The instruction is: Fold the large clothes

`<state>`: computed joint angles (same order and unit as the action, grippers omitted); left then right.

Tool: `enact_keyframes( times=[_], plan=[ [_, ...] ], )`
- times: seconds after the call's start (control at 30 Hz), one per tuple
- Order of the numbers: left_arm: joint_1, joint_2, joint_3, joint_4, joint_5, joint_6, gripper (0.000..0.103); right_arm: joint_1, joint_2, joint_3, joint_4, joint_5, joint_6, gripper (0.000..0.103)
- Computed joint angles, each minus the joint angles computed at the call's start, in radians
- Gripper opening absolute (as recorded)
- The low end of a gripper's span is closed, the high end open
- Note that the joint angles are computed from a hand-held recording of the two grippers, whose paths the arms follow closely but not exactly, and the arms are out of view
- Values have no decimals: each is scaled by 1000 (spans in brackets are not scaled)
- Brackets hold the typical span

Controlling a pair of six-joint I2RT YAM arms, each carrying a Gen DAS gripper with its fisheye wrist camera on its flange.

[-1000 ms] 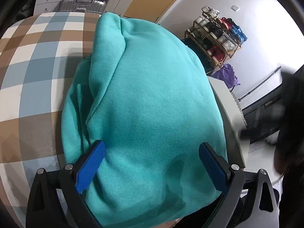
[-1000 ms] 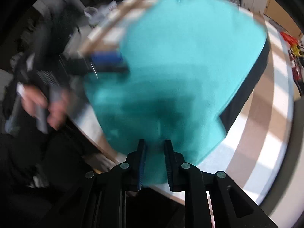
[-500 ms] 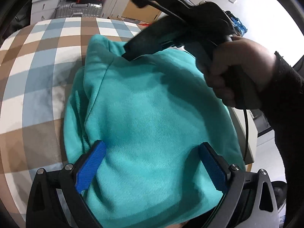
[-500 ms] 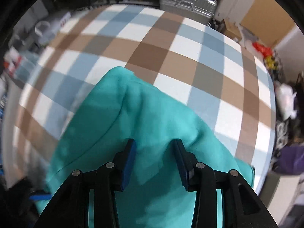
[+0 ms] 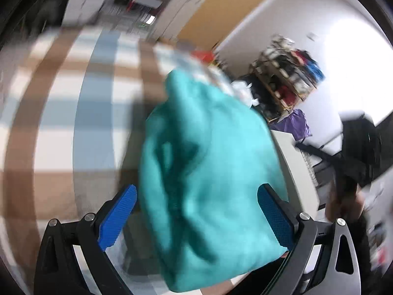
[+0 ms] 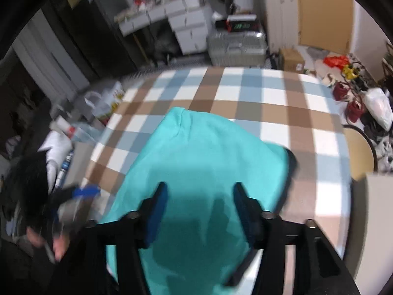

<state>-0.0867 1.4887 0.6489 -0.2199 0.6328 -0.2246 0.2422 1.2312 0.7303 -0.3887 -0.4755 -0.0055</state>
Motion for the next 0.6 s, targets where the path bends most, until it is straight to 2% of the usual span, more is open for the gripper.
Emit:
enact_keyframes(
  times=[0.03, 0.13, 0.23, 0.27, 0.33, 0.4, 0.47, 0.6],
  plan=[
    [19, 77, 39, -36, 20, -2, 96, -43, -32, -43, 7, -40, -9, 65],
    [48, 230, 87, -27, 91, -32, 96, -195, -29, -171, 66, -190, -34, 65],
    [54, 319, 112, -11, 274, -28, 96, -291, 110, -229, 183, -325, 14, 67],
    [44, 317, 110, 4, 279, -39, 100, -312, 163, -236, 215, -370, 23, 67],
    [17, 302, 96, 28, 288, -49, 101, -319, 286, -243, 300, -445, 63, 67],
    [-24, 292, 92, 51, 249, -70, 101, -307, 364, -255, 387, -499, 96, 69],
    [-80, 260, 96, 29, 176, -49, 101, -288, 375, -282, 477, -502, 136, 71],
    [-219, 212, 115, 1, 1, -32, 101, -230, 354, -260, 446, -438, 93, 71]
  ],
)
